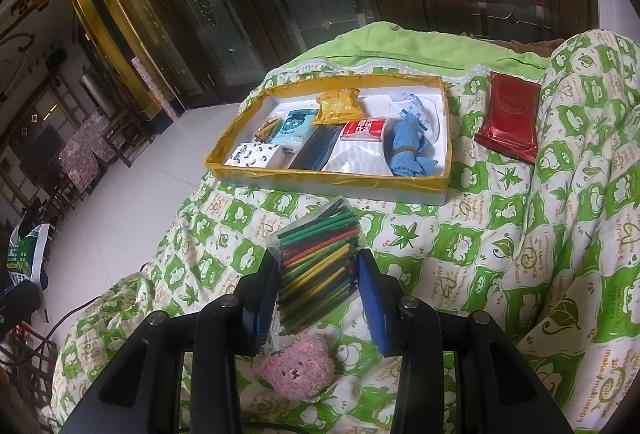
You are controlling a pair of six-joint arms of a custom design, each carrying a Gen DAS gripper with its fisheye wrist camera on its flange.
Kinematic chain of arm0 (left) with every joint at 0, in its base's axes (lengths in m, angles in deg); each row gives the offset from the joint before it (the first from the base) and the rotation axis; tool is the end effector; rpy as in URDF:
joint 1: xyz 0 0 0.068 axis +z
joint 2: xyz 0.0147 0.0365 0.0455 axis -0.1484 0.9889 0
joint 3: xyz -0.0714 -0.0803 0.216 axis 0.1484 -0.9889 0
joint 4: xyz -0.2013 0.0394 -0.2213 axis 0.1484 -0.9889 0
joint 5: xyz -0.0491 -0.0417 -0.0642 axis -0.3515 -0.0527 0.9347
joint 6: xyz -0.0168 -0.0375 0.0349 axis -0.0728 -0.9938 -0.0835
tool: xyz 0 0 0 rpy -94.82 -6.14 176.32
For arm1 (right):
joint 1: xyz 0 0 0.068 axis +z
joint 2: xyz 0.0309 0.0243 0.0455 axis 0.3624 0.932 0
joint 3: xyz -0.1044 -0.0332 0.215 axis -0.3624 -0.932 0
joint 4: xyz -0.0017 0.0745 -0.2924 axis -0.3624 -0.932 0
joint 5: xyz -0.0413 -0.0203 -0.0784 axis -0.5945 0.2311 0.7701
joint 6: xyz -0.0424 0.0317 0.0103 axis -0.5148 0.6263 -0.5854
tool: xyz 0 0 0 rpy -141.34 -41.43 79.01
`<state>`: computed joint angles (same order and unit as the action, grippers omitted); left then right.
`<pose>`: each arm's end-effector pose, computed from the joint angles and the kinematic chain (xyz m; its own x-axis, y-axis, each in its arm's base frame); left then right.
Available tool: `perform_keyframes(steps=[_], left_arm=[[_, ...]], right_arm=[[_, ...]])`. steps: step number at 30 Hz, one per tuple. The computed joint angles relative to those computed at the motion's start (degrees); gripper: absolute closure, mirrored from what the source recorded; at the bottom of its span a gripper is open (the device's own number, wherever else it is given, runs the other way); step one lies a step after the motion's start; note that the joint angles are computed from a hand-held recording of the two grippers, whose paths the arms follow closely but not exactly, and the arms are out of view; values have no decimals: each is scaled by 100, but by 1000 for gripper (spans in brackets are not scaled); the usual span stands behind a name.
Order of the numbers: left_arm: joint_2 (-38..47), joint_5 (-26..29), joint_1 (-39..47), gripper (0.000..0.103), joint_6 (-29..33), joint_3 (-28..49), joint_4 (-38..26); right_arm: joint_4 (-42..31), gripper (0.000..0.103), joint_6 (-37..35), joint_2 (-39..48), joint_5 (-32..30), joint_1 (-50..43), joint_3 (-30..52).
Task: Organize soft objects
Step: 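Lift both held items and carry them over the tray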
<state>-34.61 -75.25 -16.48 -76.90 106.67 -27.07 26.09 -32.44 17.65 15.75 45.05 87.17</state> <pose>0.1941 -0.0279 0.2188 -0.7163 -0.1330 -0.6850 -0.0132 0.9841 -0.1773 0.3142 0.1438 0.1382 -0.7760 0.0470 -0.6290 -0.2225 0.9127 0.3428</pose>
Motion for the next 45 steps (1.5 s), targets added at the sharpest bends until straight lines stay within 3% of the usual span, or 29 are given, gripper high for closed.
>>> perform_keyframes(steps=[6,16,25,34,45], left_arm=[[249,184,130,43,84,-154,427],[2748,157,-155,43,327,512,1933],[4111,299,-178,43,597,1262,2493],[4709,387,41,43,733,1527,2694],[4849,425,188,43,898,1643,2718]], right_arm=[[120,61,40,-237,-167,-61,-153],[326,61,-138,-765,-80,-138,-524],[244,61,-28,-503,-292,-343,-357],[170,61,17,-310,-340,-438,-168],[72,61,-35,-225,-172,-379,-27]])
